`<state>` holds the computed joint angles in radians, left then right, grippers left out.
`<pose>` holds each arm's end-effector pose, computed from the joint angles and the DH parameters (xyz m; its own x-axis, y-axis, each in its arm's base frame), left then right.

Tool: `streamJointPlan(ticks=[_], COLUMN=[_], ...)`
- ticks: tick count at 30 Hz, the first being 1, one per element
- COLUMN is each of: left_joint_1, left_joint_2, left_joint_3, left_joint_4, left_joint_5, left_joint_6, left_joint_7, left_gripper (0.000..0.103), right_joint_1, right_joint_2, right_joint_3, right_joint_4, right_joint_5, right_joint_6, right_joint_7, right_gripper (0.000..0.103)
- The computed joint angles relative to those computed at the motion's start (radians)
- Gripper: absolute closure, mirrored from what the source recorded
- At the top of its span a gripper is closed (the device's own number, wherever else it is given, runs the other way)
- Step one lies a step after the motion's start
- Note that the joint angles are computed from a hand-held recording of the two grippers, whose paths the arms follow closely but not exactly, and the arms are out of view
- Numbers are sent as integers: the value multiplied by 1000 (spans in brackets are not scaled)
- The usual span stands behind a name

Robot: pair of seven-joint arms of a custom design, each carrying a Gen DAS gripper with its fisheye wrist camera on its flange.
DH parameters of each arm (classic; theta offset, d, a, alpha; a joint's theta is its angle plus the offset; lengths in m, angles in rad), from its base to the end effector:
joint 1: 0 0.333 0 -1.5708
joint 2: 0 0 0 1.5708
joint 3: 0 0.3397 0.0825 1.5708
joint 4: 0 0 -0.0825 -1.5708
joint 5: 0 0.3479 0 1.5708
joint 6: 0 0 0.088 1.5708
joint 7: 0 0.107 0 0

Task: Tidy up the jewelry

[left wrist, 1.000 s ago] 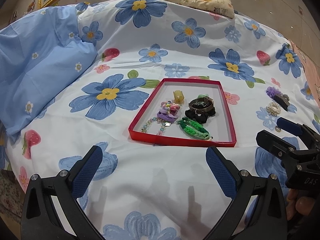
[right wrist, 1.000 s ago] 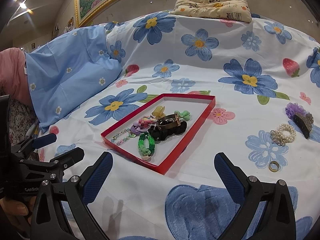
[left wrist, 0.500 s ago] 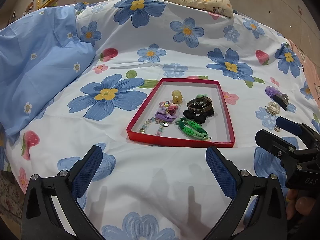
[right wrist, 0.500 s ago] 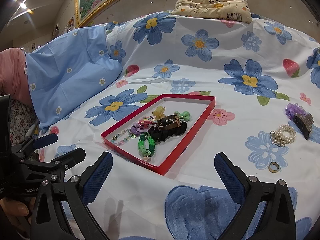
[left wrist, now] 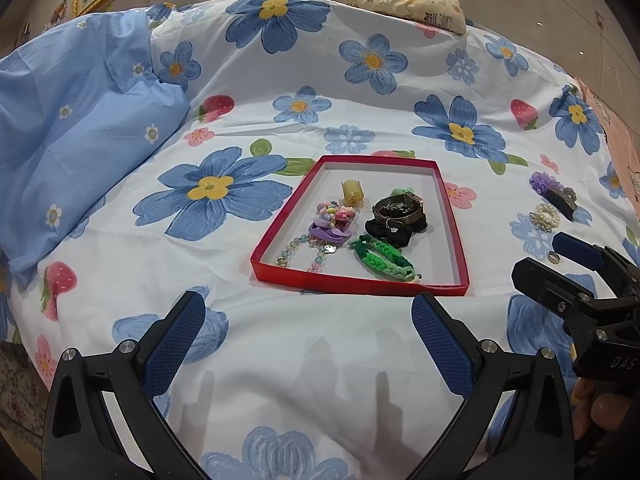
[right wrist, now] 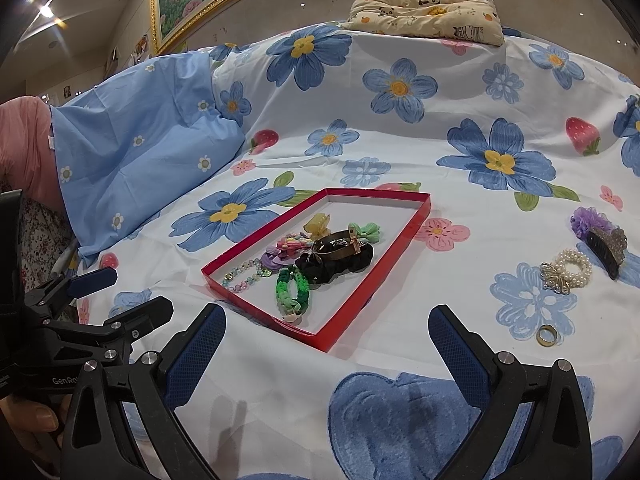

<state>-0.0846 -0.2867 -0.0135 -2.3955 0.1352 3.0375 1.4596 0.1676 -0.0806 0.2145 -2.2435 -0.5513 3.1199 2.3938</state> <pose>0.4588 -0.0562 0.5805 -0.1000 -0.9945 -0.0309 -0.5928 0.0845 -0.8009 0.4655 0.2391 0.5505 0.2083 -0.9580 -0.1969 -0.6065 0.0314 -0.7945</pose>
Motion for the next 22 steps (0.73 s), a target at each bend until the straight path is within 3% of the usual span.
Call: streamJointPlan(ticks=[12,22], left_joint_1=[10,-28], left_joint_2=[-2,20], left_joint_3=[-20,3], left_joint_4=[-1,20], left_joint_5=[12,-23], left_joint_6=[-3,-16], left_joint_7=[-18,5], left_gripper=[0,0], right_joint_1=[9,16], right_joint_2=[1,6], right_joint_3=[-7,-17], right_joint_4=[2,10], right_joint_5=[25,65], right_joint_6=[-3,-7], right_joint_7=[-22,-57], right_gripper=[1,1])
